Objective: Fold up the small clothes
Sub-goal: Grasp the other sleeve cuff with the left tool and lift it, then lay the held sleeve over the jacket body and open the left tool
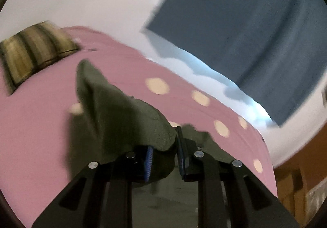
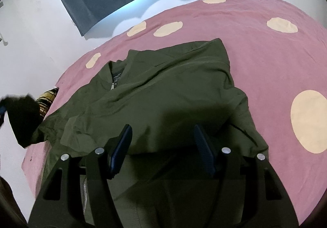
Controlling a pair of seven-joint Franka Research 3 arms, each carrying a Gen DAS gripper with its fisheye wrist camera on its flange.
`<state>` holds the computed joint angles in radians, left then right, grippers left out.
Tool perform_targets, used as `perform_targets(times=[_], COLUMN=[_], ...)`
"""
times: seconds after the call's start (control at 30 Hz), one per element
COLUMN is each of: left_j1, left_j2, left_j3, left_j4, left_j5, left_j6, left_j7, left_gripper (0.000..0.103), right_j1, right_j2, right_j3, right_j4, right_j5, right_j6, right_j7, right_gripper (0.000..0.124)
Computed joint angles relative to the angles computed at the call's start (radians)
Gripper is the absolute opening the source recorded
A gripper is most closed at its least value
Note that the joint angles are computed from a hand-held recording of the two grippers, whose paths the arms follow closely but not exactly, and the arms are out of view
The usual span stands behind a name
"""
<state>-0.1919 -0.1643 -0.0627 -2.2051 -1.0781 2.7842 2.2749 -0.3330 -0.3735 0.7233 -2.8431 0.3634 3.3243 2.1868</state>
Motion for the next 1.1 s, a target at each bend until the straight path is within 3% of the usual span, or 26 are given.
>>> perform_targets(times=[0.27,0.47,0.57,0.6,0.67,0.73,0.8,0.97,1.03,1.1], left_j1=[-0.111,-0.151,-0.148,-0.137,-0.124,-0.094,-0.099,-0.156,-0.170,-0.173], left_j2=[0.120,0.267,0.298,0.291,0.268,0.235,0.182,0.111,0.084,0.059], left_j3=[-0.142,-0.227,-0.258,-0.278,-0.316,-0.366,-0.371,-0.306,-0.266,-0.217], left_j4=[0.070,0.082,0.063,0.051,0.027,0.017,0.010,0.027,0.014,-0.019], left_j5=[0.140,0.455,0.565,0.565,0.523,0.346,0.138,-0.053,-0.089,-0.102], left_j6=[0.034,0.126,0.148,0.151,0.168,0.178,0.163,0.128,0.105,0.082], left_j7=[-0.043,-0.239,-0.273,-0.257,-0.210,-0.050,0.142,0.329,0.352,0.361], left_gripper=[0.021,0.022,0.024,0.033,0.052,0.072,0.079,0.080,0.080,0.080], right_j1=[0.084,0.201,0.263,0.291,0.341,0.419,0.474,0.576,0.663,0.707], right_j2=[0.016,0.056,0.068,0.070,0.073,0.080,0.085,0.086,0.077,0.065], right_j3=[-0.094,-0.213,-0.274,-0.302,-0.352,-0.436,-0.493,-0.601,-0.710,-0.775], right_j4=[-0.015,-0.015,-0.015,-0.017,-0.019,-0.024,-0.026,-0.032,-0.046,-0.059], right_j5=[0.026,0.067,0.088,0.093,0.102,0.097,0.099,0.097,0.043,0.000], right_j6=[0.020,0.040,0.051,0.055,0.063,0.080,0.087,0.104,0.125,0.142], right_j7=[-0.023,-0.072,-0.096,-0.103,-0.116,-0.117,-0.121,-0.122,-0.084,-0.046], right_gripper=[0.062,0.062,0.063,0.063,0.064,0.064,0.065,0.065,0.065,0.065])
